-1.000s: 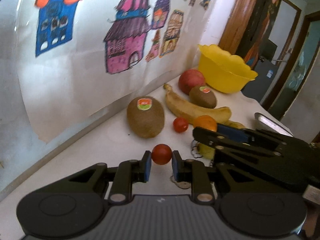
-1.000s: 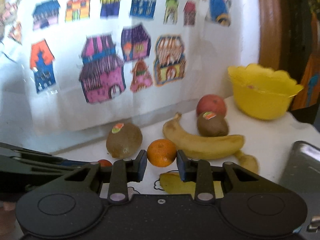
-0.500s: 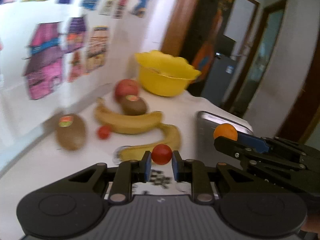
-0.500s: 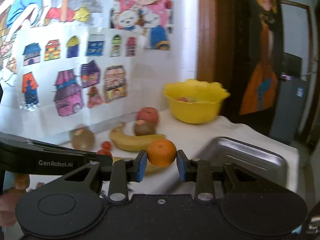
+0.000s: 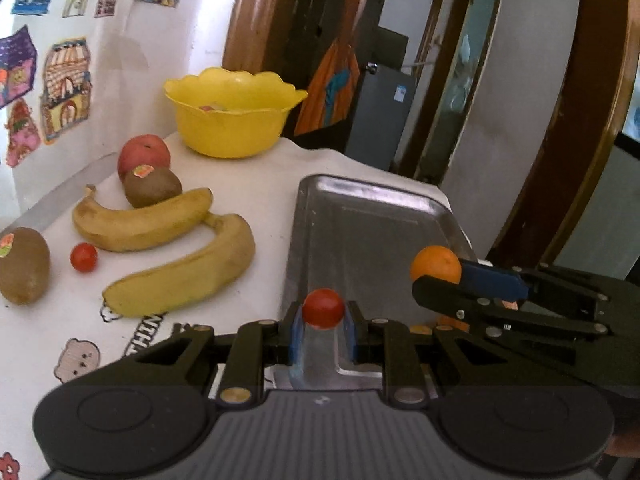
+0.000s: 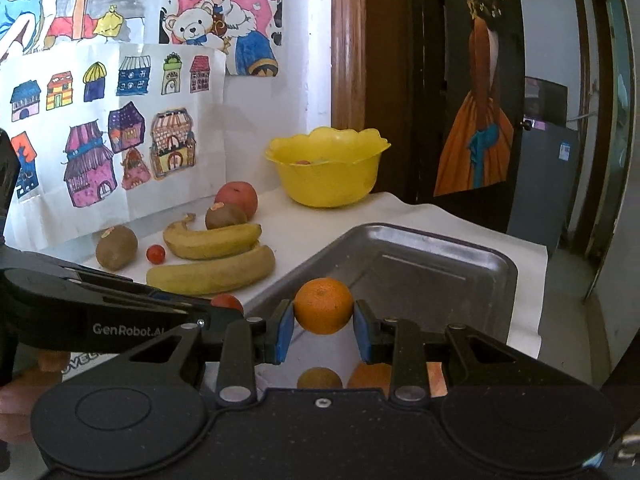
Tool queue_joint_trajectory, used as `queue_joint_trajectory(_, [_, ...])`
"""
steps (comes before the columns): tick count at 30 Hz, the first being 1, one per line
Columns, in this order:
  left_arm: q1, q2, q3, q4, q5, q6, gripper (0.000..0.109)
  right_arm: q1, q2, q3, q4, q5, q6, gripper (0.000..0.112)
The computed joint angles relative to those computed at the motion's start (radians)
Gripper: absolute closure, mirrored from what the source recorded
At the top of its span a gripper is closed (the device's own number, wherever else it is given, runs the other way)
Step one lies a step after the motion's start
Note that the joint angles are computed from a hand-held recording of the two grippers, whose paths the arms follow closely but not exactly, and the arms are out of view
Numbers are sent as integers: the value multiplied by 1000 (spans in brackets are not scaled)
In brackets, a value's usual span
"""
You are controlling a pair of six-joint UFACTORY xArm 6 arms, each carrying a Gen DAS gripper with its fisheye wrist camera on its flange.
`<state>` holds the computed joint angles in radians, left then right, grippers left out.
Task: Organize fruits
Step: 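Carry tomato with left tool while right tool carries orange over steel tray, then open both grippers to drop tomato and orange into the tray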
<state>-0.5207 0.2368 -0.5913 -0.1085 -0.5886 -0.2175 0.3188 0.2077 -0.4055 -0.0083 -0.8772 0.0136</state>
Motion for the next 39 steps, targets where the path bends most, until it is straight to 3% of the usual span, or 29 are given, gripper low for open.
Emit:
queue_joint_trajectory(24, [-63, 37, -43, -142, 67, 113, 85, 5, 15, -22, 8, 41, -36, 78])
queue_joint_trajectory(30, [-71, 14, -20, -160, 51, 118, 80, 21, -8, 1, 46, 24, -40, 66])
queue_joint_trajectory(35, [-78, -34, 28, -185, 12, 126, 70, 48, -55, 46, 99, -26, -47, 50])
queue_joint_trajectory(39, [-102, -84, 75, -271, -39, 173, 43, 76, -114, 92, 137, -63, -35, 38])
